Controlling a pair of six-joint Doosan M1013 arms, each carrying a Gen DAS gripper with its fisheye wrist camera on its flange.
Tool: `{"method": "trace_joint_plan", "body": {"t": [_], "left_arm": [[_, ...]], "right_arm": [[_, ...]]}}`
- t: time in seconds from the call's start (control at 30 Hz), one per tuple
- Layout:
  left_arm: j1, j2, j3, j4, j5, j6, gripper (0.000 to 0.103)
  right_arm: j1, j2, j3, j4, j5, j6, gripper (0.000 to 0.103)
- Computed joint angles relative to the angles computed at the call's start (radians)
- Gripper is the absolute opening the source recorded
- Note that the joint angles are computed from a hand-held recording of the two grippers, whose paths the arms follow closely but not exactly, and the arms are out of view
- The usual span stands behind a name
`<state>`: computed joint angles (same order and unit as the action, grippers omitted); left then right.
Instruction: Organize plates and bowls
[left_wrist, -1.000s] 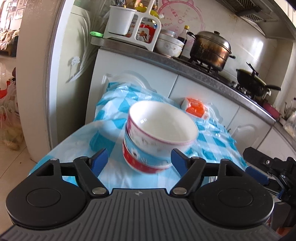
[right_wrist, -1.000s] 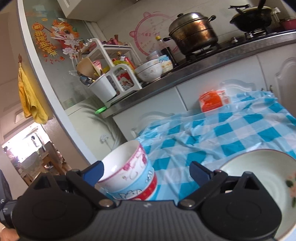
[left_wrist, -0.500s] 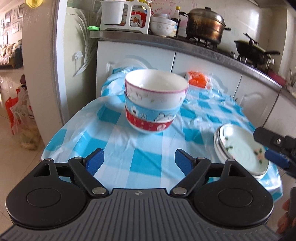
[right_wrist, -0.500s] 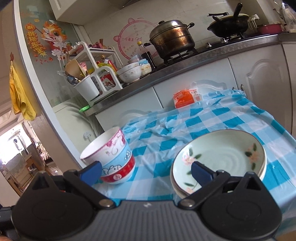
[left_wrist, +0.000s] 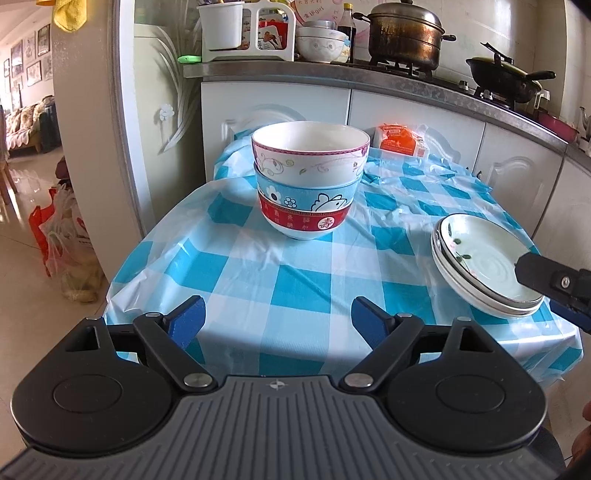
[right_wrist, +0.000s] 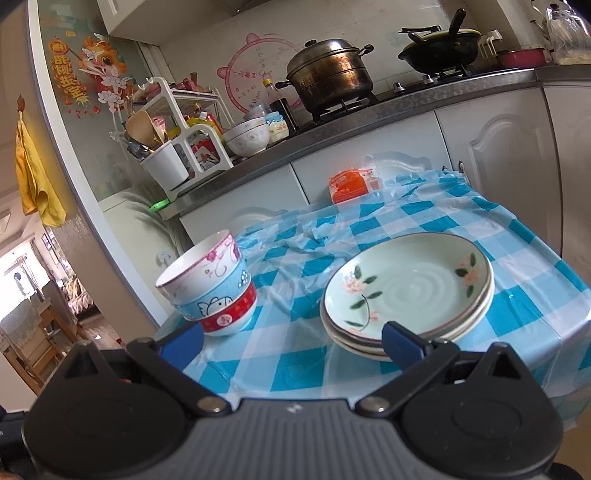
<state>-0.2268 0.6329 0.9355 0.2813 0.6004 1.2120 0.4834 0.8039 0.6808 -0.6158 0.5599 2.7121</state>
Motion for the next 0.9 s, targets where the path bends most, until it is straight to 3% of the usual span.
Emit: {"method": "trace_joint_plan", "body": {"t": [0.3,0.9], "left_arm": [[-0.005,-0.012,0.022,0.050,-0.012,-0.041,0.103],[0.001,-0.007,0.018,0.026,-0.005,-0.026,0.103]], "right_arm": [[0.010,-0.017,0.032,-0.089,0.019,0.052,0.102],[0.013,-0.001,0.015,-0.103,0.076,0.042,0.102]]}}
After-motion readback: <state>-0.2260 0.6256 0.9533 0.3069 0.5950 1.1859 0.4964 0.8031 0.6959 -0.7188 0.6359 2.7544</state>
